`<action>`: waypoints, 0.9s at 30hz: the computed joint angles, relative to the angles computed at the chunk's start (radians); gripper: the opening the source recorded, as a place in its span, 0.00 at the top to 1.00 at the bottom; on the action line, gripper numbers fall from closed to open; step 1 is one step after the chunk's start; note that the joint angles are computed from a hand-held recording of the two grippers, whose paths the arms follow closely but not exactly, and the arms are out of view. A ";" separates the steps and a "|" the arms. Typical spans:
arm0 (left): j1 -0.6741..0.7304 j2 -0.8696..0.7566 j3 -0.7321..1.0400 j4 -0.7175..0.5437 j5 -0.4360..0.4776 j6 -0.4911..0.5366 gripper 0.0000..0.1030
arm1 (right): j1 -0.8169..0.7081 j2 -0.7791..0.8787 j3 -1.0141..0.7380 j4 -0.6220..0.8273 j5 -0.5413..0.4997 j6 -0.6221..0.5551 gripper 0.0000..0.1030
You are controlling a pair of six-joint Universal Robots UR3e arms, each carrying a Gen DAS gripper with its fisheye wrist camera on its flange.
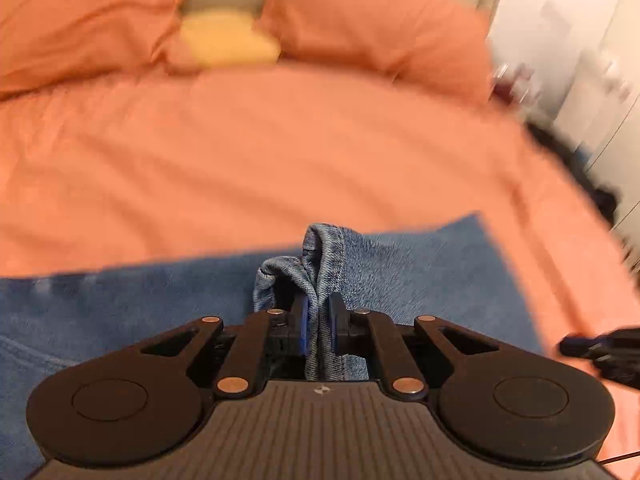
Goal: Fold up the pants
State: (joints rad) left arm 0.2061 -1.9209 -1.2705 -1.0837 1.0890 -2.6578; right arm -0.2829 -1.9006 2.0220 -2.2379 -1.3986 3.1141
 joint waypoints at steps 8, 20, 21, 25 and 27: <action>-0.036 -0.092 -0.030 0.066 0.100 -0.029 0.89 | 0.044 0.136 0.024 -0.050 -0.039 0.007 0.95; -0.091 -0.170 0.173 -0.099 0.184 0.046 0.87 | 0.113 0.350 -0.309 -0.058 -0.080 0.050 0.96; -0.092 -0.175 0.186 -0.112 0.185 0.056 0.87 | 0.123 0.394 -0.345 -0.071 -0.090 0.067 0.96; -0.098 -0.232 0.265 -0.146 0.171 0.064 0.86 | 0.156 0.567 -0.485 -0.136 -0.117 0.106 0.94; -0.092 -0.232 0.257 -0.141 0.156 0.078 0.86 | 0.170 0.654 -0.566 -0.109 -0.136 0.140 0.94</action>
State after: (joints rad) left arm 0.1145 -2.1532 -1.0137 -1.2244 1.2449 -2.5796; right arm -0.1127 -1.2470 1.4563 -2.3473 -1.5345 3.2541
